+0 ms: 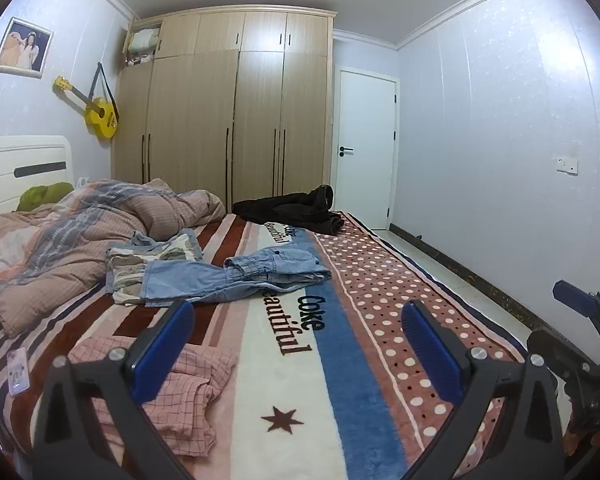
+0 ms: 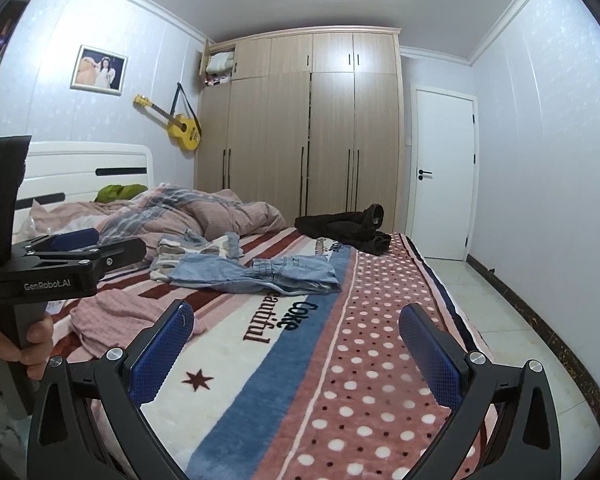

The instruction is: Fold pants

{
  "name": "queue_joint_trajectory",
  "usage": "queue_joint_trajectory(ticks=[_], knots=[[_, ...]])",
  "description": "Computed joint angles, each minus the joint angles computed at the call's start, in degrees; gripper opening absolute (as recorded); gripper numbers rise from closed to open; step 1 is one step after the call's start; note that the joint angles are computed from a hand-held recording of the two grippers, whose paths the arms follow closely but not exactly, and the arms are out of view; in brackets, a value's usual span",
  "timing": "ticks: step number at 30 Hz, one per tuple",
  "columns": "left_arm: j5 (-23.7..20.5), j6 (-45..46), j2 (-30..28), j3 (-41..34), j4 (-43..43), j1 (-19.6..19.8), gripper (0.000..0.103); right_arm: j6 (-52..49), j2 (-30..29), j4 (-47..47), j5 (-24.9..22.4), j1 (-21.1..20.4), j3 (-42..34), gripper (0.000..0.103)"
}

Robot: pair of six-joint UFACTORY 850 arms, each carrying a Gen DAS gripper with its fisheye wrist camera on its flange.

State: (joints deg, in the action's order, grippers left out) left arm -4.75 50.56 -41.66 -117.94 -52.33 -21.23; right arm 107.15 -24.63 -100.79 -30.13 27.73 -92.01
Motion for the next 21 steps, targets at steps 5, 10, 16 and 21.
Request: queue_joint_trajectory(ticks=[5,10,16,21], knots=[[-0.12,8.27,0.31,0.41,-8.02,-0.13,0.102,-0.06,0.29,0.19,0.00,-0.04,0.23,0.103],[-0.11,11.58,0.53,0.69,-11.15,-0.22,0.102,0.04,0.52,-0.02,-0.22,-0.01,0.34,0.103],[-0.57,14.93,0.90,1.27,-14.45,-0.18,0.102,0.59,0.69,-0.17,-0.34,0.03,0.58,0.103],[-0.44,19.27,1.15,1.76,-18.48,-0.22,0.102,1.06,0.64,-0.57,-0.45,0.10,0.68,0.103]])
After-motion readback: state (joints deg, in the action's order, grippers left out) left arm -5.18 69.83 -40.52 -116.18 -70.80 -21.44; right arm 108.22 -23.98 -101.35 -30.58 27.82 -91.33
